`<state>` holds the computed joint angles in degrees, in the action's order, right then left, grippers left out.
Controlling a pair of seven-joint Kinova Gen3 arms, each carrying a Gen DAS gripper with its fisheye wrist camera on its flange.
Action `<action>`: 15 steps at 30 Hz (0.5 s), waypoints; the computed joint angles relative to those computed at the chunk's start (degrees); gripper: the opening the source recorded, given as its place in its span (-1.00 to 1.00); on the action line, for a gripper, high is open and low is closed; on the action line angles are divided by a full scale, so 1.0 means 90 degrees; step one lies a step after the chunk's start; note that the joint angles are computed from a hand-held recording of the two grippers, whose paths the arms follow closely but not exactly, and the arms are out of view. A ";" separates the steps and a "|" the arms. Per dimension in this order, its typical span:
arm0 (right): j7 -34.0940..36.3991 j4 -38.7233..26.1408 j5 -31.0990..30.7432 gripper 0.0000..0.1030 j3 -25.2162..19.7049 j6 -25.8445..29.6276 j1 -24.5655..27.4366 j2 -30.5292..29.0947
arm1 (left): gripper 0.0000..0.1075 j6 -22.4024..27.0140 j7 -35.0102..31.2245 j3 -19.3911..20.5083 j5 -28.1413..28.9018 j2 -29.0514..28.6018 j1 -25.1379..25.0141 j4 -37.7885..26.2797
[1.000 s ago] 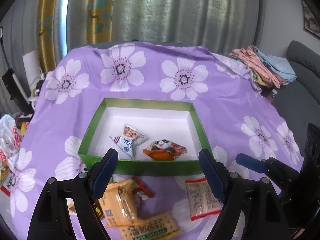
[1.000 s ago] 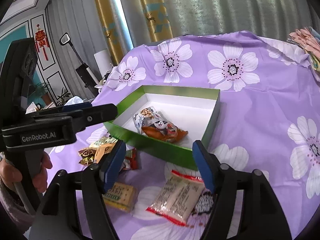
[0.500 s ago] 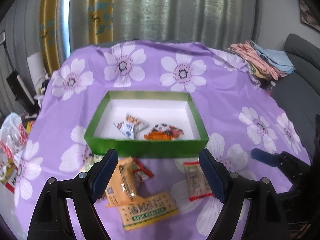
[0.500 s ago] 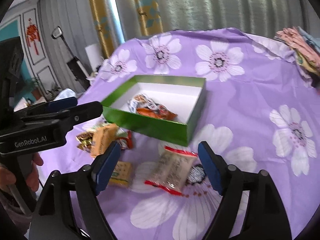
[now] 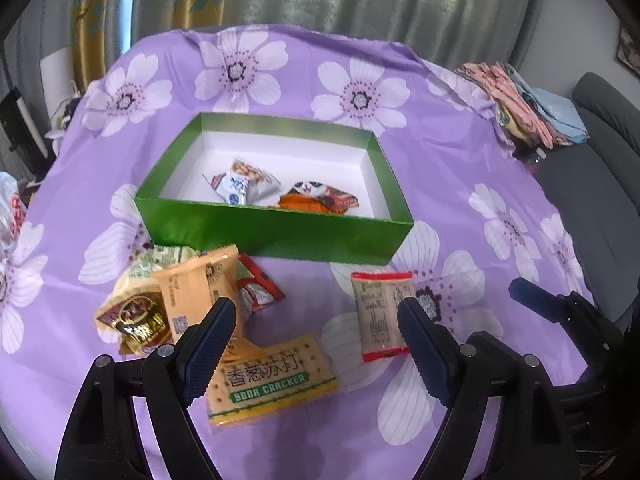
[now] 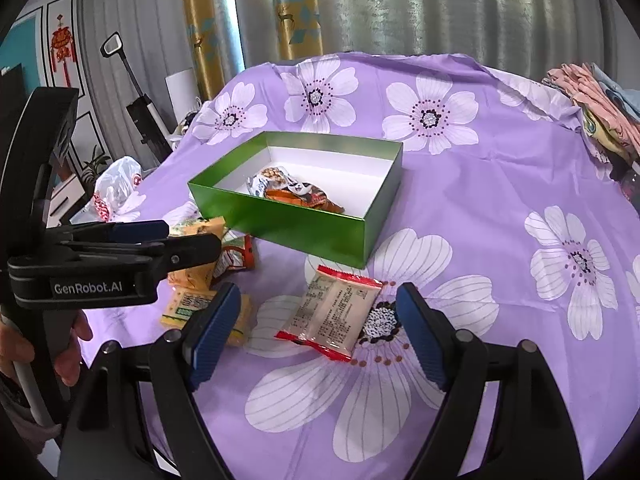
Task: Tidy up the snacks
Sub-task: 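Withdraw the left gripper and move it over the cream pastry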
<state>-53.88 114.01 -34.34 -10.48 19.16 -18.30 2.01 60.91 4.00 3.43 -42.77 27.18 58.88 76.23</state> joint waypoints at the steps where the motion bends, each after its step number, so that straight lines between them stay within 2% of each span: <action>1: -0.0103 0.0006 0.0113 0.56 0.0008 -0.0023 -0.0023 0.0002 | 0.55 -0.0040 -0.0023 0.0017 0.0024 0.0004 -0.0022 0.0016; 7: -0.0454 0.0096 0.0557 0.56 0.0007 -0.0151 -0.0052 0.0064 | 0.55 -0.0503 -0.0343 0.0085 0.0314 0.0030 -0.0252 0.0088; 15: 0.0057 0.0005 0.0038 0.56 -0.0148 0.0131 0.0370 0.0438 | 0.55 -0.0984 -0.0994 0.0100 0.0961 0.0192 -0.0559 0.0019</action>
